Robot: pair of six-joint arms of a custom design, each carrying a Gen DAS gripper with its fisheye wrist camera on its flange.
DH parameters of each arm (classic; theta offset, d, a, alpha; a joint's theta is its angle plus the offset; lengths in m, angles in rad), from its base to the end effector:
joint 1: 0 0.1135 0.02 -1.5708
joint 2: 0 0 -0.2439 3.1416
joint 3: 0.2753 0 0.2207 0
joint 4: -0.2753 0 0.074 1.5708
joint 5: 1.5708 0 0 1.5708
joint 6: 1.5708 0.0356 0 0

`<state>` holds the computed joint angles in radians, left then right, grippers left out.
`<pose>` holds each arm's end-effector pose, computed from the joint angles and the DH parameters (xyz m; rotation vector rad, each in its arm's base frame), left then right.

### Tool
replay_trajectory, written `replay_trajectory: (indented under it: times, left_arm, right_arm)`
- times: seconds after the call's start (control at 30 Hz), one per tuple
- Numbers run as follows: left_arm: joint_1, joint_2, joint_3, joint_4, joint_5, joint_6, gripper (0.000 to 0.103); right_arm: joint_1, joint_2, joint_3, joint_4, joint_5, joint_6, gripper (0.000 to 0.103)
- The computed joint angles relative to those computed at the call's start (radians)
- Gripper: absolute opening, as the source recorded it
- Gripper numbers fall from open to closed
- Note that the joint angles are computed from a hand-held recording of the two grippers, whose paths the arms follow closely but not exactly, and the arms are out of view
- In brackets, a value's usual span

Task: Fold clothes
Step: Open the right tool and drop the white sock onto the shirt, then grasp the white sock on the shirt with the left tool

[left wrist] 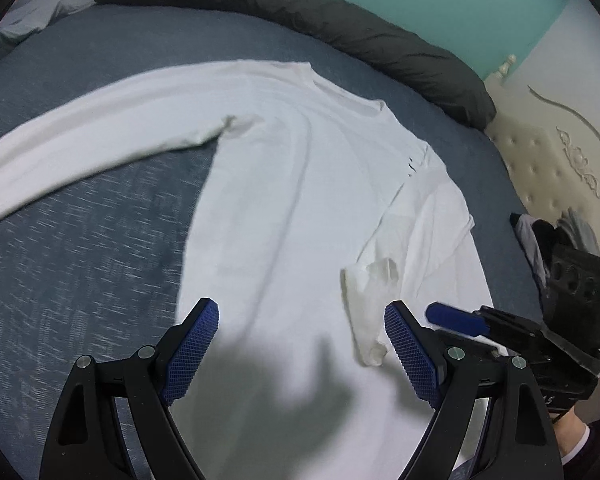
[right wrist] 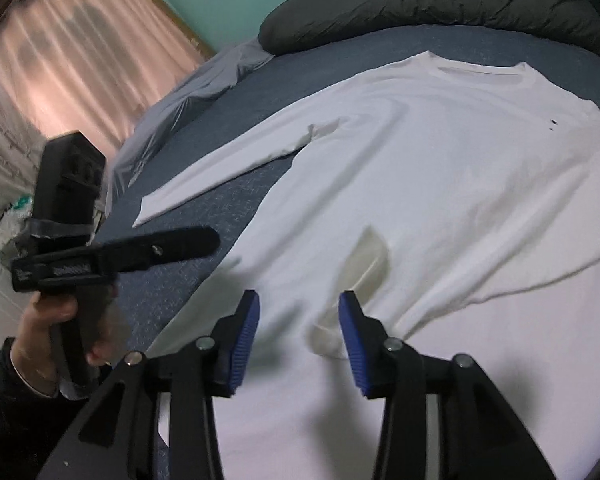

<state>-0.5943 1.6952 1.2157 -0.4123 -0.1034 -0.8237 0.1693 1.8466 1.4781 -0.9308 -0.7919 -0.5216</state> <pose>0.2797 -0.1846 0.2256 -0.3341 2.4977 -0.4804 0.3237 0.0810 0.2323 -1.0080 2.3679 0.9959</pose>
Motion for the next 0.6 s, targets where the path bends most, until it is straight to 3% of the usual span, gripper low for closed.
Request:
replay_trajectory:
  times: [0.37,0.6]
  left_arm:
    - [-0.059,0.212,0.205,-0.059,0.006,0.043,0.088]
    - [-0.099,0.338,0.367,-0.151,-0.048,0.087,0.088]
  right_arm:
    - [-0.258,0.025,-0.024,0.099,-0.043,0.115,0.042]
    - [-0.375,0.095,-0.004,0.118,-0.116,0.107,0.042]
